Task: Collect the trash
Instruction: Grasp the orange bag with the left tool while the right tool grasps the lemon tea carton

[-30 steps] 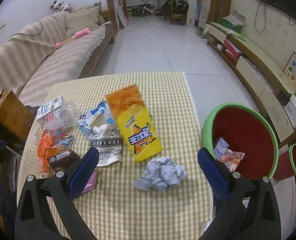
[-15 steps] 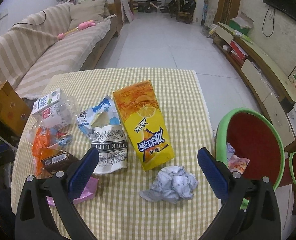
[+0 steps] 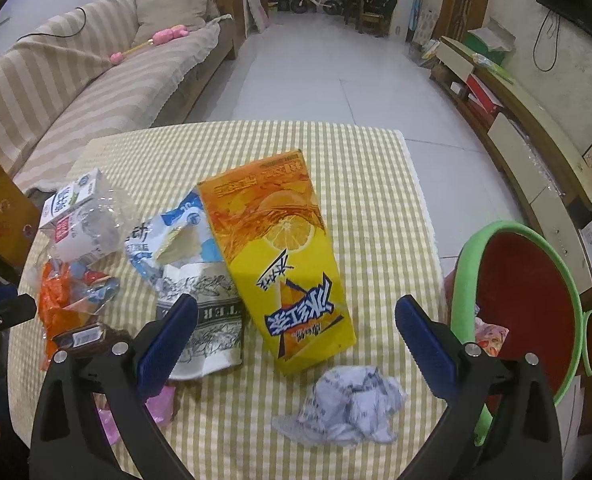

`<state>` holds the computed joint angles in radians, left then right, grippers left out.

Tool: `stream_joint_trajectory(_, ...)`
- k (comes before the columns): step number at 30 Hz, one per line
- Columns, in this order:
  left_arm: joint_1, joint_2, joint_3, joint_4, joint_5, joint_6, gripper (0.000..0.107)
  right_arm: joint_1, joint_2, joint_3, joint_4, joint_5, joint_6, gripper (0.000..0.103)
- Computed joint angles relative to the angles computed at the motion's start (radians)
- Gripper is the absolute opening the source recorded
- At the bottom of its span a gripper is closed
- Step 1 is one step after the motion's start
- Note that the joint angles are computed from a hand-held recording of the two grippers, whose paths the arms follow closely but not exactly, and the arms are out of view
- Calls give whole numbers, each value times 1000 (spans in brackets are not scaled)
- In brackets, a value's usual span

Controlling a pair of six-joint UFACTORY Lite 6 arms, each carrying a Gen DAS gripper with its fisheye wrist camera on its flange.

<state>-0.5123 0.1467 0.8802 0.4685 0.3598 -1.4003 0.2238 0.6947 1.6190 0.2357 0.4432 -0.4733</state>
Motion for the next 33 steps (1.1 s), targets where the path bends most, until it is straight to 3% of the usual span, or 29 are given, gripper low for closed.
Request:
stream_joint_trajectory(8, 31, 127, 74, -89, -17, 102, 97, 16, 102, 92, -50, 2, 35, 96)
stream_joint_trajectory(11, 30, 159, 93, -105, -21, 118, 88, 23, 128, 114, -73, 4, 48, 94)
stream_joint_trajectory(13, 32, 177, 99, -120, -32, 123, 82, 29, 138, 122, -101, 2, 67, 89)
stream_joint_trajectory(15, 34, 186, 99, -122, -40, 124, 77, 31, 157, 141, -118, 16, 73, 68)
stream_joint_trajectory(16, 29, 190, 101, -102, -43, 102, 75, 31, 163, 146, -118, 21, 69, 66)
stream_joint_trajectory(22, 23, 167, 77, -76, -62, 77, 60, 14, 122, 85, -65, -10, 7, 65)
stream_joint_trajectory(33, -50, -60, -73, 100, 3, -155, 56, -16, -57, -81, 73, -40, -111, 64)
